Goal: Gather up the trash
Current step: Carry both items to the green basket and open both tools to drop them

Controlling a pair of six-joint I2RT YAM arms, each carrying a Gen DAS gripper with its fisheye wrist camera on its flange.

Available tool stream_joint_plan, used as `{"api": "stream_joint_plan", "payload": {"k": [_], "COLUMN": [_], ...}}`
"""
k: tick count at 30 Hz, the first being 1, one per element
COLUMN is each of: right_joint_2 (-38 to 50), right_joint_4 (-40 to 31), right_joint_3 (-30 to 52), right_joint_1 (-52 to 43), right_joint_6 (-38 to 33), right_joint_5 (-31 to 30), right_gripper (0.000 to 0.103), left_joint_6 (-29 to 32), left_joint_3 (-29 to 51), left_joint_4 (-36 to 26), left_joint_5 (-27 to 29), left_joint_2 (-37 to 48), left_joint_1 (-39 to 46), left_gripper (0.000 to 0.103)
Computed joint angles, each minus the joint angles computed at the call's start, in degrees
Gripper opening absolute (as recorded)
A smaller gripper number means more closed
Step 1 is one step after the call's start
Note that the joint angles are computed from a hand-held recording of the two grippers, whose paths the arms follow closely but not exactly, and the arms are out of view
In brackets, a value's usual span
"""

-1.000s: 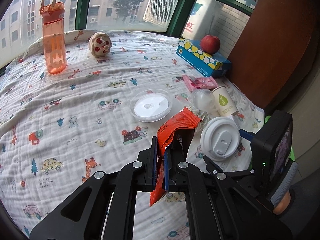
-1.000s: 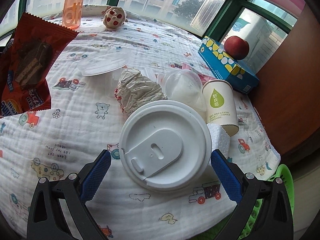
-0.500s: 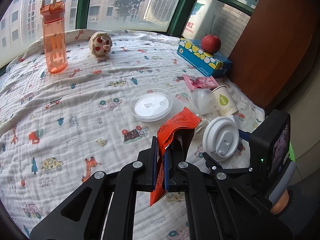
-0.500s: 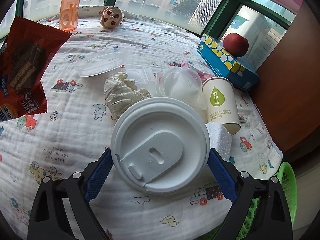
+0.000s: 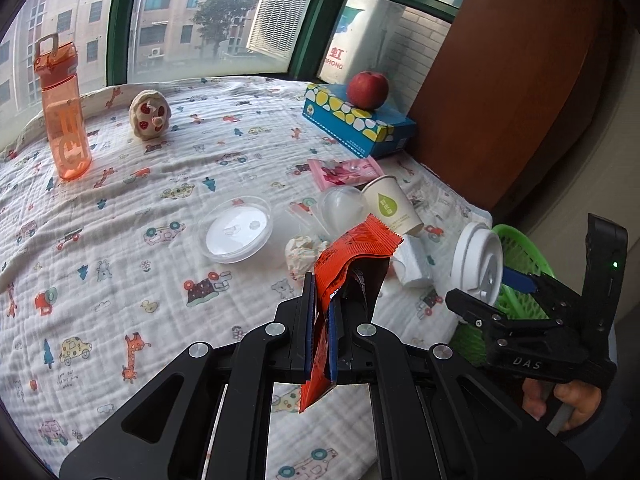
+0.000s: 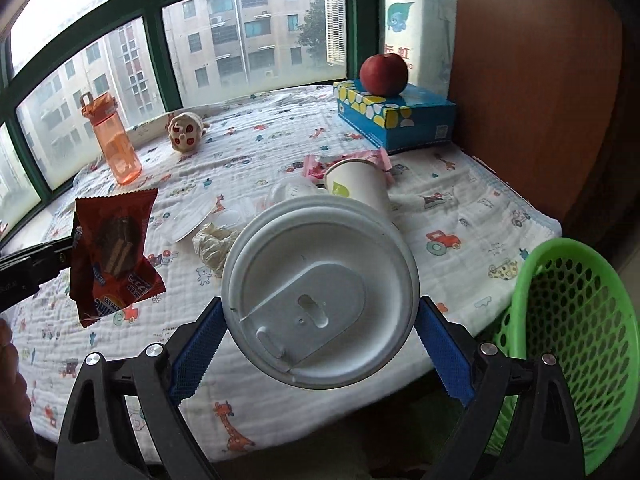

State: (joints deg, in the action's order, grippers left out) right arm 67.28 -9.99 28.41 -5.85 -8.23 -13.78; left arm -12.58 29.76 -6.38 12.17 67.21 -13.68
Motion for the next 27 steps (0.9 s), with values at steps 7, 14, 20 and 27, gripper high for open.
{"api": "stream_joint_plan", "payload": {"k": [7,14,20,27], "right_joint_2": [-2.5,1.0,6.6,12.1], "right_joint_4": [-7.9,-12.0,-13.7,-14.7], "right_joint_3": [2.2,6.0,10.1,14.3], "right_joint_1": [-22.4,-41.7,-53.6,-62.7], "right_joint_6": [-8.1,-18.2,-24.0,-28.2], "right_joint_5": [-10.7,-18.2,-22.5,-24.9], "right_gripper": [0.090,0.090,0.090,0.090], "left_joint_6": [-3.4,-5.8,-6.1,-7.8], "left_joint_3": [6.5,18.1,30.8,44.2], "left_joint_4": [1.1,1.7,-0.3,-3.9], "left_joint_5": [-2.7,-5.2,-6.2,-3.5], "left_joint_2": [6.1,17.6,28.7,40.5], "left_joint_1": [-12.1,-24.8,-33.0,-37.5], "left_gripper": [0.004,0.004,0.004,0.004]}}
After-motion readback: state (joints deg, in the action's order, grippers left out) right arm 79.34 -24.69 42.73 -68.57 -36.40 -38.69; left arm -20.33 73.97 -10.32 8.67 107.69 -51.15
